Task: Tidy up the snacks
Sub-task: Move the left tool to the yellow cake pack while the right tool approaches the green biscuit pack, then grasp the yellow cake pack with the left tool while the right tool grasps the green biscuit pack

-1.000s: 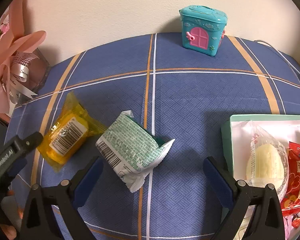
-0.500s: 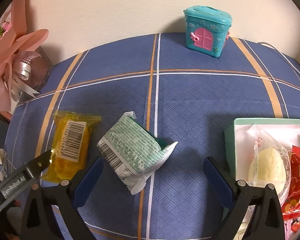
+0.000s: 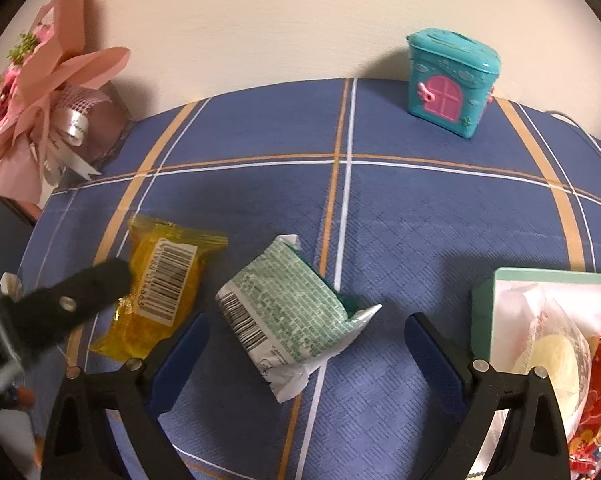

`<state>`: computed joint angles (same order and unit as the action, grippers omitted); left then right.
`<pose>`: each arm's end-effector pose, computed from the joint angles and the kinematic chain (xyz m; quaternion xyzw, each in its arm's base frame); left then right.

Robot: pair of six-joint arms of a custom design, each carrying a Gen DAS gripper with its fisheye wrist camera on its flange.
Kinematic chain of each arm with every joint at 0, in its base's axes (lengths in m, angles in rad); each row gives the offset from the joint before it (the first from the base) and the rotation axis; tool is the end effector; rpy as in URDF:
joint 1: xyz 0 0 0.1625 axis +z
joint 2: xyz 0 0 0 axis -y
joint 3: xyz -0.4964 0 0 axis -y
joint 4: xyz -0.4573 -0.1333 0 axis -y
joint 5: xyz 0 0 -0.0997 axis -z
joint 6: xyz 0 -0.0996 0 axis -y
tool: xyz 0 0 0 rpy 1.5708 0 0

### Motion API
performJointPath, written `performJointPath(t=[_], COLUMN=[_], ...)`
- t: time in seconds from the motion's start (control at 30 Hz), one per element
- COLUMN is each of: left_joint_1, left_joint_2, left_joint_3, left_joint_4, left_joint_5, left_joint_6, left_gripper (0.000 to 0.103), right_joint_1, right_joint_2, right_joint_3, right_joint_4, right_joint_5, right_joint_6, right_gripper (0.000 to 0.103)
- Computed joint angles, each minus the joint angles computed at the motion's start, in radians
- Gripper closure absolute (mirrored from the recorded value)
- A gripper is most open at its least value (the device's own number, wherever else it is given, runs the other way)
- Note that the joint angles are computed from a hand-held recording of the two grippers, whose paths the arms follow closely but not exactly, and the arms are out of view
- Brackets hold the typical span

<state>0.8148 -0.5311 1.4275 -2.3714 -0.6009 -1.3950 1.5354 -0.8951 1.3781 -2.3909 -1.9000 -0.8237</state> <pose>-0.3971 -0.7353 -0.0089 -0.2564 0.8460 -0.3895 0.2586 0.0713 -0.8438 0.2815 0.3481 -0.9085 0.0832 0.2158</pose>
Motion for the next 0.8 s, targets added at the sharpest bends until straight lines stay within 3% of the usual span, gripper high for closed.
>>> performJointPath(t=[0.2, 0.27, 0.33, 0.47, 0.53, 0.8], left_joint_1=[0.012, 0.015, 0.016, 0.018, 0.016, 0.004], left_joint_2=[0.022, 0.028, 0.031, 0.029, 0.023, -0.030], left_joint_3=[-0.015, -0.019, -0.017, -0.012, -0.005, 0.049], left_joint_4=[-0.032, -0.042, -0.048, -0.043, -0.023, 0.089], left_joint_5=[-0.044, -0.049, -0.043, -0.032, -0.023, 0.015], left_joint_6=[0.008, 0.011, -0.002, -0.014, -0.048, -0.234], left_gripper=[0.009, 0.012, 0.023, 0.029, 0.035, 0.035], right_joint_1=[0.000, 0.000, 0.001, 0.004, 0.005, 0.004], right_joint_2=[0.008, 0.006, 0.004, 0.008, 0.009, 0.009], right_joint_3=[0.023, 0.029, 0.035, 0.049, 0.052, 0.050], right_joint_4=[-0.049, -0.057, -0.064, -0.097, -0.104, -0.120], right_joint_5=[-0.030, -0.029, -0.024, -0.034, -0.036, -0.040], right_joint_6=[-0.050, -0.065, -0.074, -0.091, -0.094, -0.084], right_gripper=[0.003, 0.003, 0.003, 0.003, 0.003, 0.005])
